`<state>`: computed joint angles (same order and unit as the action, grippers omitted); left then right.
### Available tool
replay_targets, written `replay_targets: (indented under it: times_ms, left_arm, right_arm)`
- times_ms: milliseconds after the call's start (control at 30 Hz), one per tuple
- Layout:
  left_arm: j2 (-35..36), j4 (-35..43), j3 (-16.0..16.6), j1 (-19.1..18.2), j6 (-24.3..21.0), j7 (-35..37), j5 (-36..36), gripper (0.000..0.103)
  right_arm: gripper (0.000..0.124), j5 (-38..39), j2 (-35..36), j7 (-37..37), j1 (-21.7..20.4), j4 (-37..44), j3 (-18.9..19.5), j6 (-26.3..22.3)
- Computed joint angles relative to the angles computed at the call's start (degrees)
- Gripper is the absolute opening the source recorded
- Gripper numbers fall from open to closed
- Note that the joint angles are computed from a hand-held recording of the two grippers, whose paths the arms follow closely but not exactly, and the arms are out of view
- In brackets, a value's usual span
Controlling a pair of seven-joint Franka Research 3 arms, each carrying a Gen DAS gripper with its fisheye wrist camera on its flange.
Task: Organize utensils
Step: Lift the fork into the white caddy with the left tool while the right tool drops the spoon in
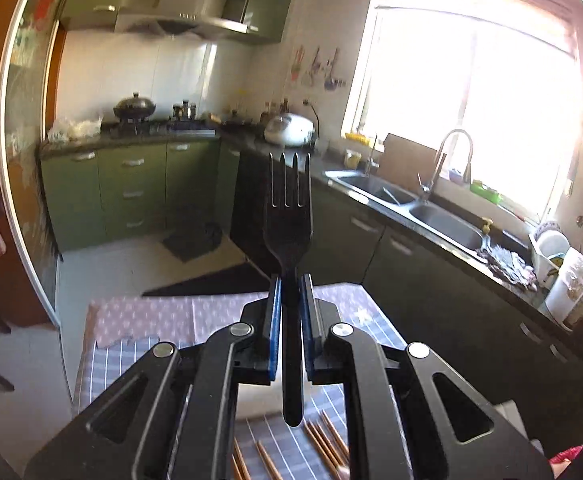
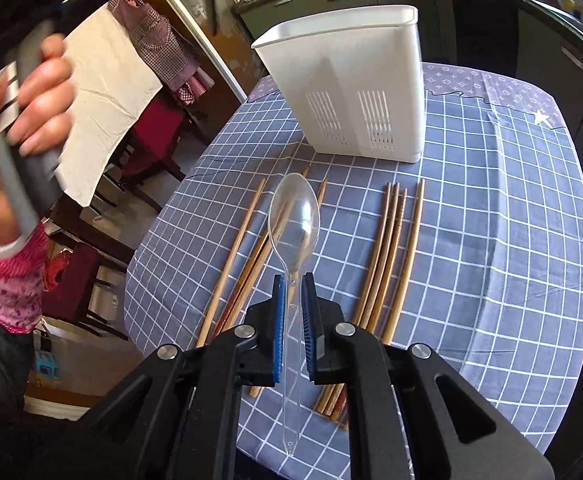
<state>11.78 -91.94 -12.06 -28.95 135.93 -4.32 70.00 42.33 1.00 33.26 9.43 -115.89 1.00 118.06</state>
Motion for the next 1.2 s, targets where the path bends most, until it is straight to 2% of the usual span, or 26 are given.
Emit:
replay_targets:
  times_ms: [100,233,333,467,600,733,867,967,1067,1200]
  left_arm:
    - [4.8,5.2,1.7,-0.5,-1.0,-1.0,3.7,0.009]
    - [9.6,9.5,4.0,-1.0,-2.1,0.4,2.7,0.009]
    - [11.3,10.0,5.0,-1.3,-2.4,2.2,-0.4,0.009]
    - [10.5,7.6,4.6,-1.2,-2.5,5.2,-6.2,0.009]
    - [10.1,7.9,3.3,-1.3,-6.0,11.3,-13.1,0.009]
    - [10.0,8.6,1.6,-0.5,-9.7,18.8,-21.5,0.009]
    - [9.8,8.6,1.2,-0.4,-10.0,22.8,-26.2,0.017]
    - [7.8,6.3,1.5,-0.4,-8.3,21.8,-26.3,0.023]
    - [5.7,4.1,1.3,-0.3,-6.9,20.8,-25.4,0.036]
    - [2.7,1.1,0.8,-0.4,-6.7,19.0,-22.7,0.036]
  right_arm:
    - [0.009,0.3,0.3,-0.3,-1.1,1.2,-0.9,-1.7]
    - [0.009,0.8,0.9,-0.9,-2.3,2.4,-1.4,-3.4]
    - [0.009,1.9,1.3,-1.4,-2.9,3.0,-1.4,-3.2]
    - [0.009,3.9,2.1,-2.1,-3.0,4.9,-1.0,-1.6]
    - [0.009,7.3,2.5,-2.5,-2.8,8.4,-0.5,1.1]
    - [0.009,11.9,4.1,-1.9,-2.0,13.2,0.5,5.8]
    - [0.009,15.2,7.1,-0.2,-0.5,18.6,2.2,14.5]
    - [0.009,18.7,9.9,-0.5,0.8,22.6,4.2,22.6]
    - [0.009,21.3,13.3,-2.3,2.2,25.9,6.4,31.6]
    - [0.009,21.2,18.5,-4.0,3.8,29.9,9.1,41.0]
